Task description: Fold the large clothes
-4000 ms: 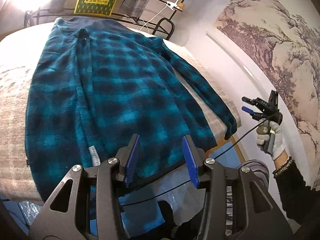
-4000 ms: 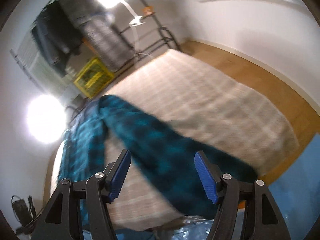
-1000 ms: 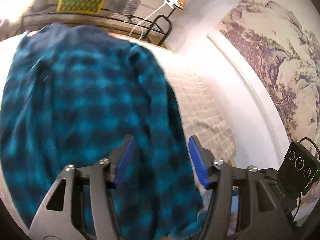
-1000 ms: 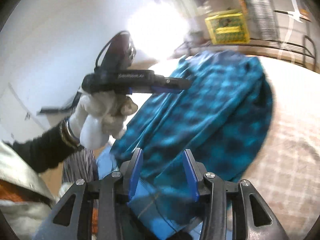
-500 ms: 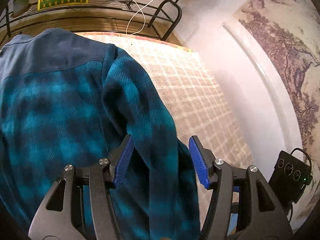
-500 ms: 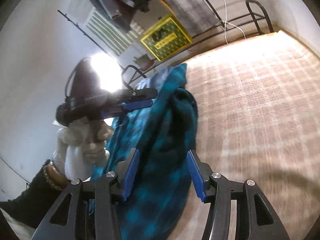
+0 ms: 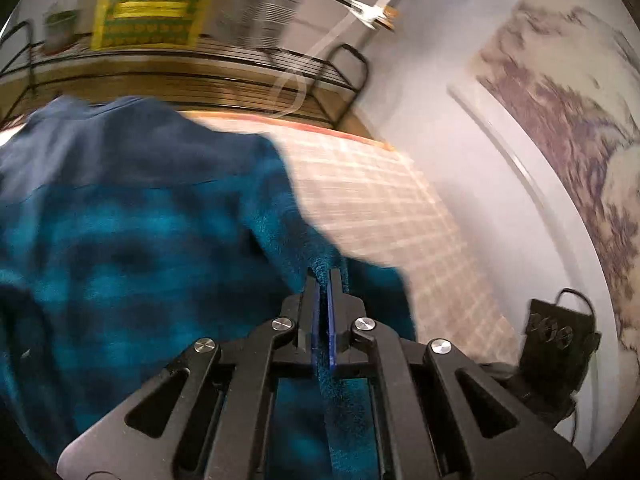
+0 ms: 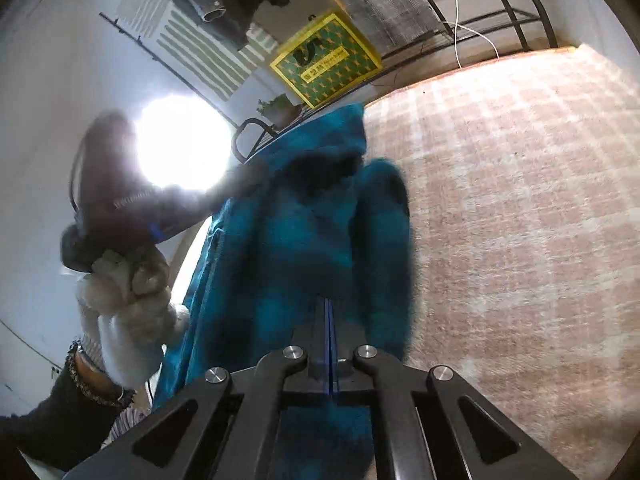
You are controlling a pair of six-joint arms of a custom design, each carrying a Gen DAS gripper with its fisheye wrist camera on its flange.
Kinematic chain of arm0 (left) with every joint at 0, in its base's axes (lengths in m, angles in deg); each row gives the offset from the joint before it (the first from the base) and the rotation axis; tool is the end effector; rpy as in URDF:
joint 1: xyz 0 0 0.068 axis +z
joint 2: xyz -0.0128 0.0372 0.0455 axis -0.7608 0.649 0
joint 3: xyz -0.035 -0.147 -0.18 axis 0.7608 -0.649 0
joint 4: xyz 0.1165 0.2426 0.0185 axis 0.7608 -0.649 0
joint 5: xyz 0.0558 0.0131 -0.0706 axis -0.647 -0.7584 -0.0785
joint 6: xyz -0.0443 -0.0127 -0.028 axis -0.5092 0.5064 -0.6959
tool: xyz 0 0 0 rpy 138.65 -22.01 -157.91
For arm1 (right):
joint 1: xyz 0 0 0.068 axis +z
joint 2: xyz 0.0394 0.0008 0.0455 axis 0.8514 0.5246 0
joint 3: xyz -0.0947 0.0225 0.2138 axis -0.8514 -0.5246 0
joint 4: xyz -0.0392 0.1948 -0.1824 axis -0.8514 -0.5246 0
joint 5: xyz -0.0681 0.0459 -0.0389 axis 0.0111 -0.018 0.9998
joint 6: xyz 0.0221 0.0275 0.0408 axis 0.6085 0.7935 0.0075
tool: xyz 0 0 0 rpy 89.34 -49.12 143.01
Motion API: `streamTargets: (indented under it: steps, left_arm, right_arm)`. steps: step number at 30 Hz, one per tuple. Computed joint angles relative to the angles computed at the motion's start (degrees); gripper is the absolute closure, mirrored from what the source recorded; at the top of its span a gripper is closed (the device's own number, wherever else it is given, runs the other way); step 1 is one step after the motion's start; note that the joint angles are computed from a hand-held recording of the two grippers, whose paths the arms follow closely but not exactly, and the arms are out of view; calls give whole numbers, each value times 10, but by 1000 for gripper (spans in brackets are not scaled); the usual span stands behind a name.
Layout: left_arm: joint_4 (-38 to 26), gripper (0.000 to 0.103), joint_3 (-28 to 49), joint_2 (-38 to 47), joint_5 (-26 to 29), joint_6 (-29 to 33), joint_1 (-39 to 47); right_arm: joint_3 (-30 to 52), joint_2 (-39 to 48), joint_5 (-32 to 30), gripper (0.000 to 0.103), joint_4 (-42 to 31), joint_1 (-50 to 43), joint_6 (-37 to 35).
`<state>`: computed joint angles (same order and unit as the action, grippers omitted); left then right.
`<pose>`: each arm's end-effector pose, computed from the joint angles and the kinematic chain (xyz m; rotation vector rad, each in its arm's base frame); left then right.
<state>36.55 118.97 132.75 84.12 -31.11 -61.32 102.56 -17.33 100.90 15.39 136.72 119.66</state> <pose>0.2724 -0.0795 0.1999 0.6217 2.4870 -0.9164 0.0615 0.2059 0.1515 0.2550 2.3410 0.7879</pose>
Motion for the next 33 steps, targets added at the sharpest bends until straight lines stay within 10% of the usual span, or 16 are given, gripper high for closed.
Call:
streamTargets:
  steps: [4, 7, 8, 14, 17, 24, 28, 29, 33]
  left_arm:
    - [-8, 103, -4, 53, -7, 46, 54]
    - [9, 103, -14, 72, 9, 44, 66]
    - [14, 103, -14, 78, 14, 42, 66]
    - [21, 103, -7, 93, 31, 44, 52]
    - [6, 90, 34, 120, 4, 29, 32]
    - [12, 52, 201, 229, -33, -34, -33]
    - [-12, 56, 309, 328, -91, -39, -78]
    - [-14, 93, 316, 337, -94, -36, -82]
    - [3, 102, 301, 326, -87, -27, -87]
  right_arm:
    - [-23, -45, 6, 98, 3, 8, -17]
    - [-51, -87, -3, 34, 28, -32, -19]
    - [-55, -91, -4, 32, 33, -47, -23]
    - [-47, -13, -115, 38, 121, -208, -99]
    - [-21, 66, -174, 96, 168, -255, -127]
    - [11, 73, -100, 99, 107, -201, -132]
    - [12, 66, -93, 99, 96, -198, -136]
    - [14, 67, -93, 99, 94, -198, -139]
    - [13, 59, -91, 99, 88, -201, -146]
